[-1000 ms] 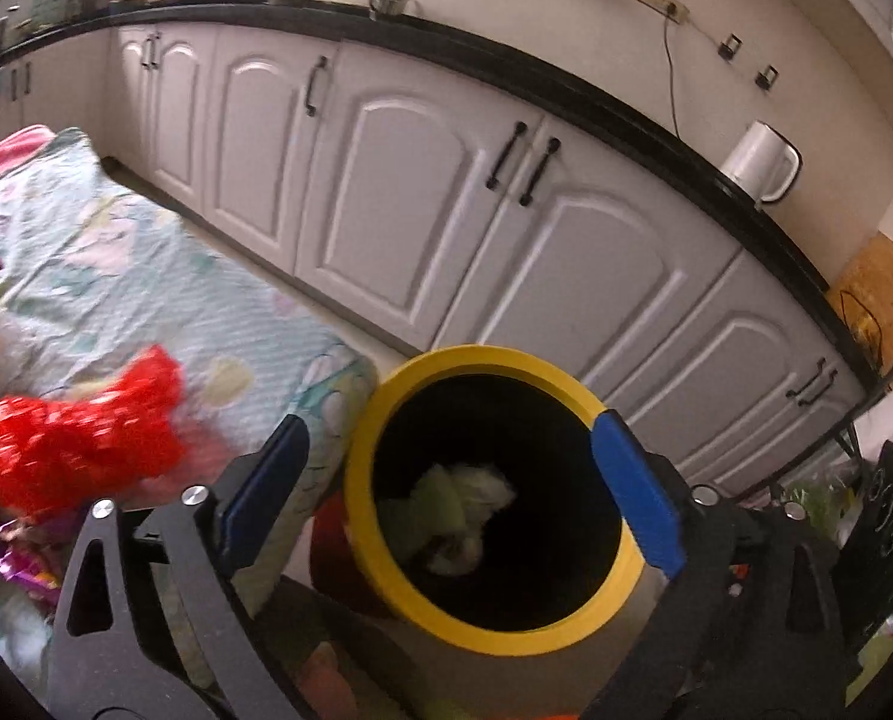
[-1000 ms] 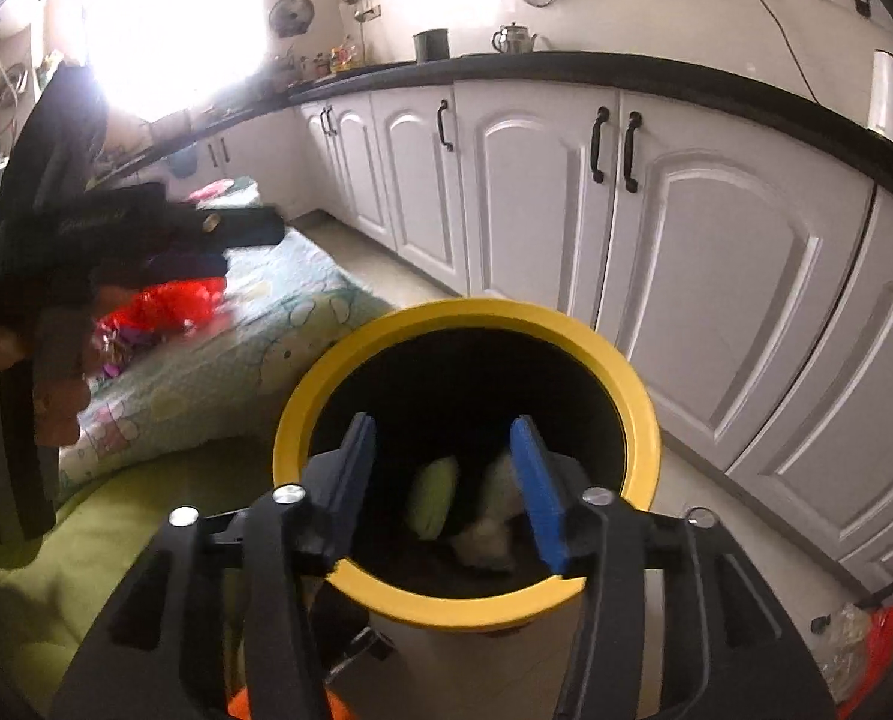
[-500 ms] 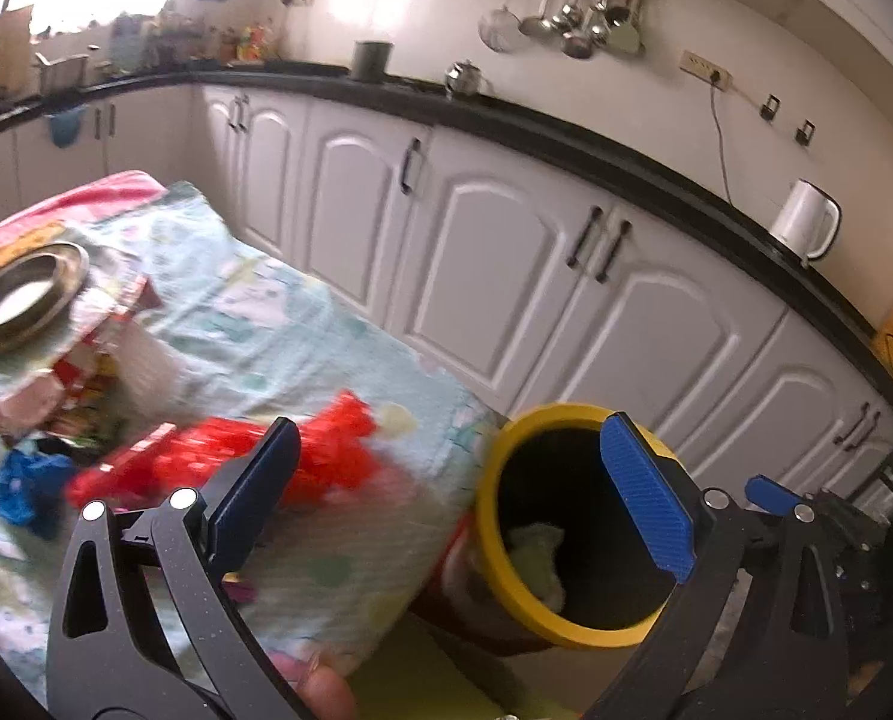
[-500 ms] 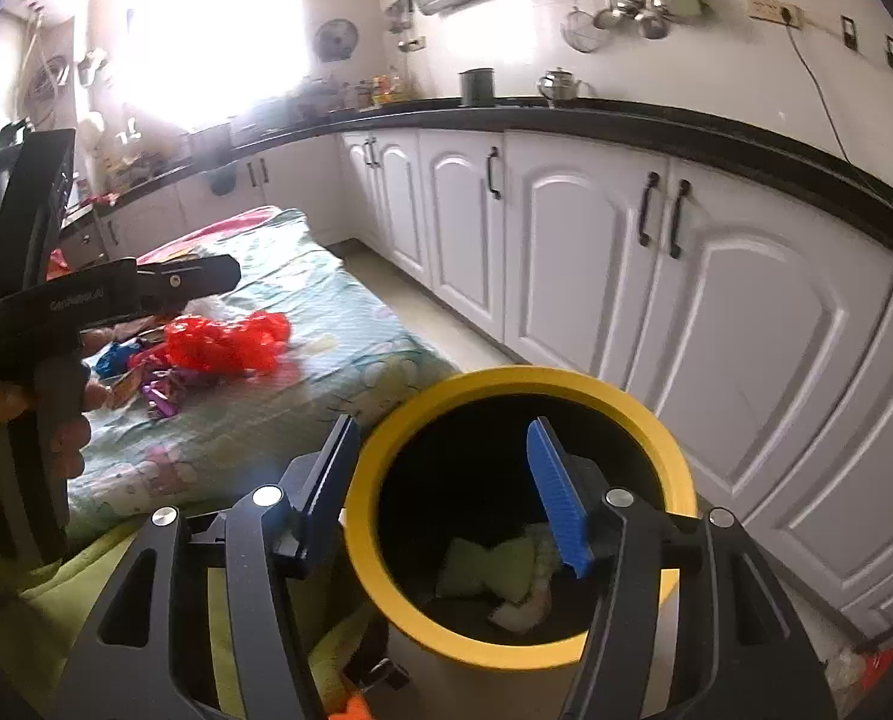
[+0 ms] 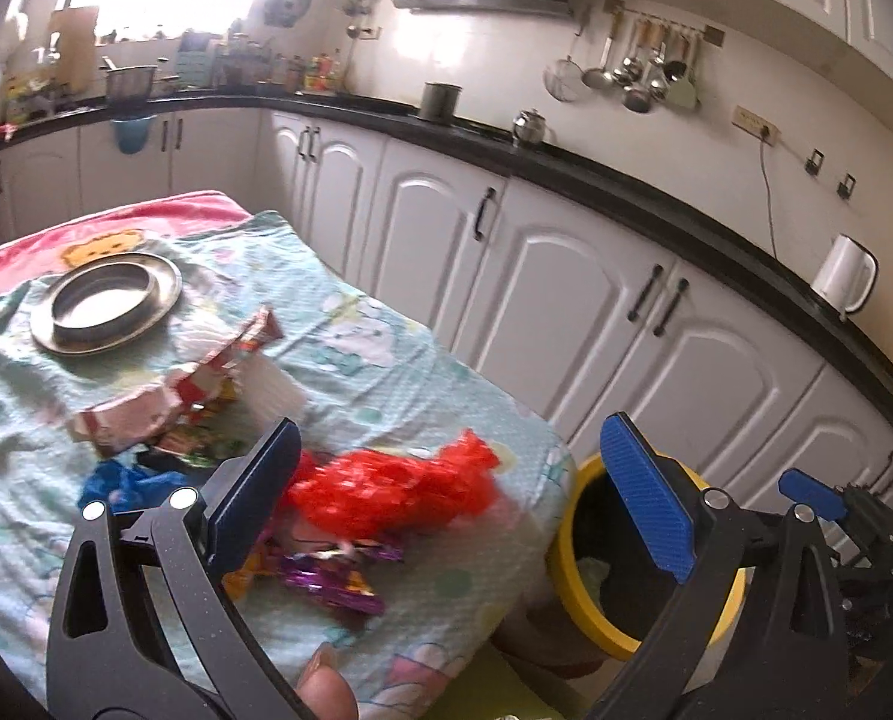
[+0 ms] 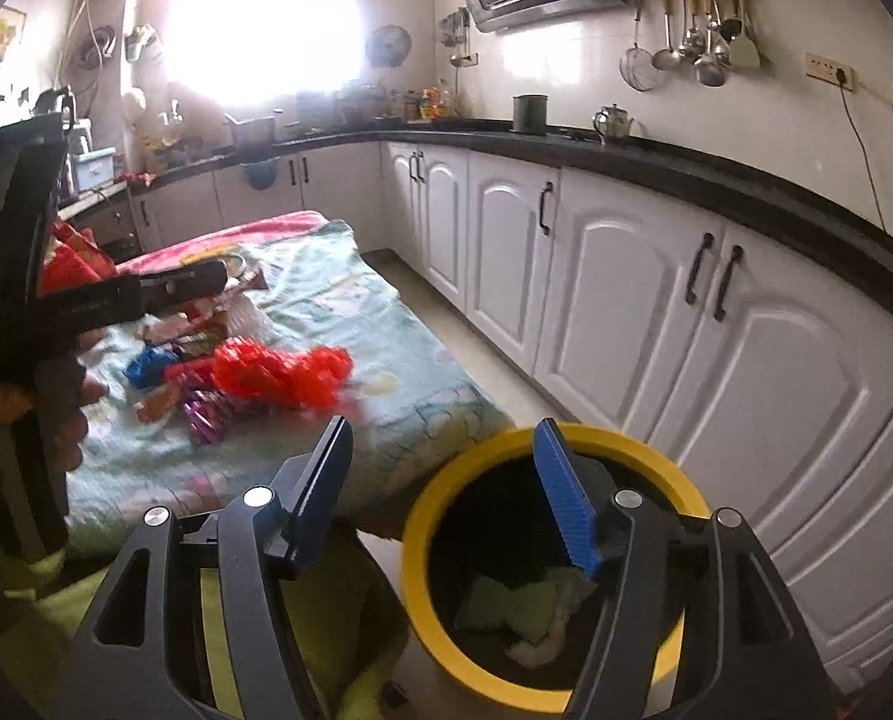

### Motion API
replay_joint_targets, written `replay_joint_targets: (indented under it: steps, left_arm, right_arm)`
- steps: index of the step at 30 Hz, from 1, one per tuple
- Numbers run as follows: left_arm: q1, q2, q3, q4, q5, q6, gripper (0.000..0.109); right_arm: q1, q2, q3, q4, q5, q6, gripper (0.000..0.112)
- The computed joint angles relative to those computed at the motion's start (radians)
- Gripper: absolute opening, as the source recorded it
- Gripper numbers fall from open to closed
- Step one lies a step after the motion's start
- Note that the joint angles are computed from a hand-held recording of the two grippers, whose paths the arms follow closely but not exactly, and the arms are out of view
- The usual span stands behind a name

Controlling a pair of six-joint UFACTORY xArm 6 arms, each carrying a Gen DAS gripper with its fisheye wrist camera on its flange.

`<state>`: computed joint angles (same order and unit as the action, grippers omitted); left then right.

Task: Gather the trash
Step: 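Move the left tool to the bed and grasp the red-white wrapper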

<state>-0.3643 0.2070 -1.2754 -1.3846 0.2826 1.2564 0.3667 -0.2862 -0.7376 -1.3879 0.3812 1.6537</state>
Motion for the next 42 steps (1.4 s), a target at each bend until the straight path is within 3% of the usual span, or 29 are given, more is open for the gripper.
replay_joint_targets:
  steps: [10,26,33,38,42]
  left_arm:
    - [0.073,0.017,-0.018,-0.004,-0.024,-0.030,0.092]
    - [0.196,0.110,-0.101,0.059,-0.051,-0.150,0.092]
    - [0.244,0.185,-0.153,0.153,-0.048,-0.262,0.092]
    - [0.274,0.250,-0.210,0.247,-0.029,-0.363,0.092]
    - [0.305,0.309,-0.279,0.285,0.047,-0.427,0.092]
  right_arm:
    - [0.025,0.190,-0.186,0.093,-0.101,-0.093,0.065]
    - [0.100,0.495,-0.405,0.503,-0.216,-0.509,0.064]
    - [0.094,0.580,-0.445,0.748,-0.235,-0.669,0.047]
    - [0.074,0.617,-0.472,0.780,-0.254,-0.643,0.040]
    - [0.068,0.651,-0.505,0.824,-0.260,-0.660,0.036]
